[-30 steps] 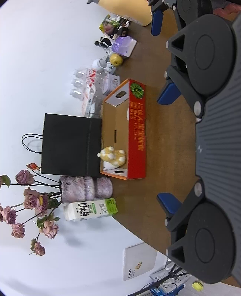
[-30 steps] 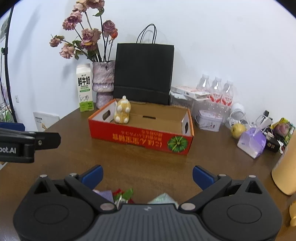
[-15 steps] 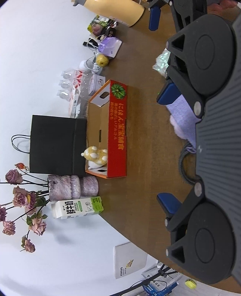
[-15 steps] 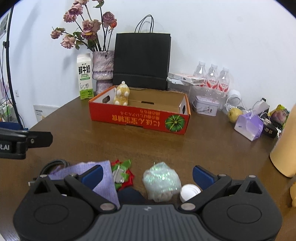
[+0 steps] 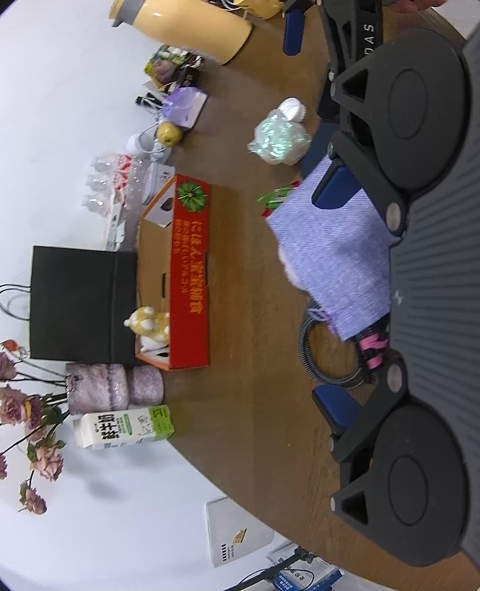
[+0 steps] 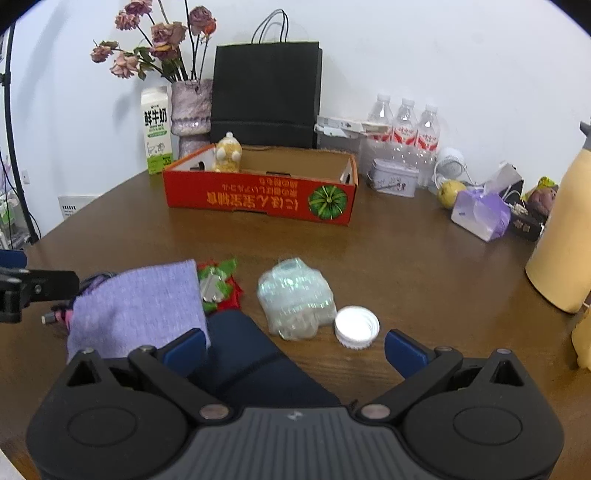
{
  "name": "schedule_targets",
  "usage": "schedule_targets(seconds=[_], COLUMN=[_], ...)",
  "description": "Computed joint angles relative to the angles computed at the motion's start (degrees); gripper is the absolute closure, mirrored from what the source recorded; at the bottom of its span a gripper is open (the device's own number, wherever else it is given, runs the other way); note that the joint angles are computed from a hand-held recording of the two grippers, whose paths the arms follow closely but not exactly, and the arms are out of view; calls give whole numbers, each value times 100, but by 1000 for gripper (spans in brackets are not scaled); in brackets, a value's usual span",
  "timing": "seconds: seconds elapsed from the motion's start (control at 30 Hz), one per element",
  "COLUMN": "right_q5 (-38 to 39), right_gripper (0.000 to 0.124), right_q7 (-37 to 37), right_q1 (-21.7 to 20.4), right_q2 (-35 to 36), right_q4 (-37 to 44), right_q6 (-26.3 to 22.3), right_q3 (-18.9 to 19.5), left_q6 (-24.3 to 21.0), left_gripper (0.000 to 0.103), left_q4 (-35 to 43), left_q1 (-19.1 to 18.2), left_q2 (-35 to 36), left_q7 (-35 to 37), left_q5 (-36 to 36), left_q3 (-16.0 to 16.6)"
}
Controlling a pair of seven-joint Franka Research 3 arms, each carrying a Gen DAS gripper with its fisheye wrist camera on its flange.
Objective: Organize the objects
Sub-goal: 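Grasp the purple cloth pouch with the left tool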
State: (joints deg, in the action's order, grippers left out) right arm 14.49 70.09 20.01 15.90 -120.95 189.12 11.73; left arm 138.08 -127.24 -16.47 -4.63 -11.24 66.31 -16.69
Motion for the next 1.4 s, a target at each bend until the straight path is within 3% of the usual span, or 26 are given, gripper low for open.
schedule_targets(seconds=[0.07, 0.3, 0.43, 0.77, 0.97, 1.13, 1.2, 1.4], right_q5=[-1, -81, -258, -793, -1030, -1098, -1116, -1132], right_gripper=[21, 21, 21, 21, 21, 21, 21, 21], right_q7=[-1, -81, -57, 178, 302, 335, 344, 354], right_q1=[94, -69, -871, -1554, -1838, -1874, -1910, -1940], right_q2=[61, 282, 432, 647, 788, 819, 820, 801], right_q4=[36, 57, 67, 115, 185, 208, 203, 166], right_q6=[-30, 44, 134, 239, 220, 197, 188, 178], right_q3=[-120, 38, 835, 1513, 1813, 1854, 1889, 1924], left_q6=[82, 319, 247, 186, 447, 465, 526, 485], left_gripper=[0, 0, 0, 3, 33, 67, 74, 81], left_q4=[-15, -19, 48, 195, 148, 74, 14, -115], left_q1=[8, 31, 10, -98, -111, -135, -120, -85], left_q2=[49, 300, 503, 751, 752, 635, 544, 284], left_q7=[-64, -572, -884, -1425, -1582, -1534, -1504, -1174], left_q5=[37, 364, 411, 705, 844, 879, 851, 711], left_q3=[12, 102, 163, 271, 322, 277, 269, 185])
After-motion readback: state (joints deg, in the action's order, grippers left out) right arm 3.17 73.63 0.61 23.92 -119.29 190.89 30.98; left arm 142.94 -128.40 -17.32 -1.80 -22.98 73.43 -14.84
